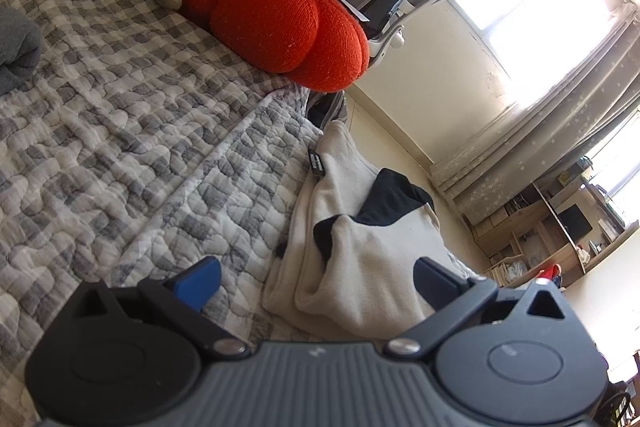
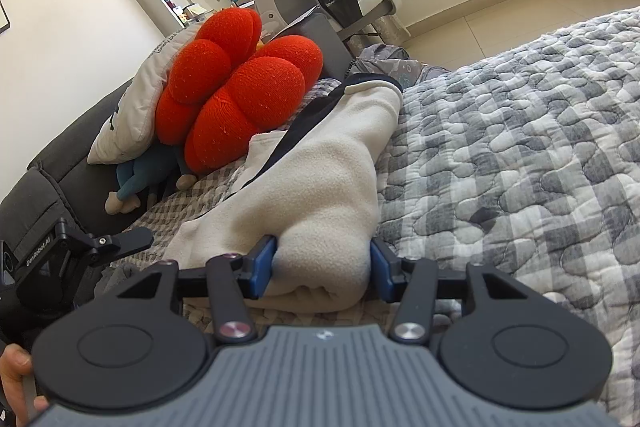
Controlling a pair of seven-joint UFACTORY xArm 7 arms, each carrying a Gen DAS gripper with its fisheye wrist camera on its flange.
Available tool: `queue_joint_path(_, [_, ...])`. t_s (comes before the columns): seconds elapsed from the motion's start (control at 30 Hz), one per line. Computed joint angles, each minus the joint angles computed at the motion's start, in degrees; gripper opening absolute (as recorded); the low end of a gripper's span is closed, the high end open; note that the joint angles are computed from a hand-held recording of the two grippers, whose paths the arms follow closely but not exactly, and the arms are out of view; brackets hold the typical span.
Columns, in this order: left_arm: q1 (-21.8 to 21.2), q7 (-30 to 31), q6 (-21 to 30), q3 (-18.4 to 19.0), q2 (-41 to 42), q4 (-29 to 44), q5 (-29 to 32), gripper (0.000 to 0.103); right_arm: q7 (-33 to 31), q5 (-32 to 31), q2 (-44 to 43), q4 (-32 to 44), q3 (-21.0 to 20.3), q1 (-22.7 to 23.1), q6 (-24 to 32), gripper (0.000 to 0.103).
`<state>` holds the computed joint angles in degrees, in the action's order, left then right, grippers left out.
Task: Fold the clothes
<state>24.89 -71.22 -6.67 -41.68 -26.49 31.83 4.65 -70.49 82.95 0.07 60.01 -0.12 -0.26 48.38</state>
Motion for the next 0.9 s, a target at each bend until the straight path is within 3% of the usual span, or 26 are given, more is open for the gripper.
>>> queue_joint_path(0.17, [1.62, -0.93, 0.31, -2.15, -2.93, 0.32, 0.71, 0.102, 0.06, 0.12, 0.05, -0.01, -0.07, -0.13, 0.32, 0.052])
queue_joint_path(0.4, [-0.56, -1.72, 2.92, -0.77, 2.43, 2.3, 2.51, 0.102, -3.33, 0.96, -1.73, -1.6, 0.69, 1.1, -4.5, 0.052])
queue_joint_path(0.63, [1.46, -3.08, 3.12, -2.3, 4.04, 4.11, 6.15, 0.102, -5.15, 1.83, -1.91, -2.04, 0.39, 2.27, -6.45, 0.053])
queue_joint_path(0.67, [1.67, -3.1, 3.76, -2.45, 4.51, 4.73, 6.64, 0.096, -5.2, 1.88, -1.92, -2.05, 0.4, 2.32, -6.54, 0.053])
queue_joint_path(0.7, [1.85, -3.24, 5.14, -2.64, 4.95, 5.54, 7.28, 0.082, -5.21, 1.91, -1.92, -2.06, 0.4, 2.35, -6.62, 0.053])
queue_joint_path(0.8, [1.49, -3.72, 7.97, -2.14, 6.37, 7.38, 10.04, 0.062, -5.14, 1.97, -2.01, -2.13, 0.44, 2.45, -6.92, 0.055])
queue_joint_path(0.9, [-5.36, -3.02, 6.61, 4.99, 8.91, 6.94, 9.18, 0.05, -5.15, 2.0, -2.08, -2.2, 0.44, 2.56, -7.1, 0.055])
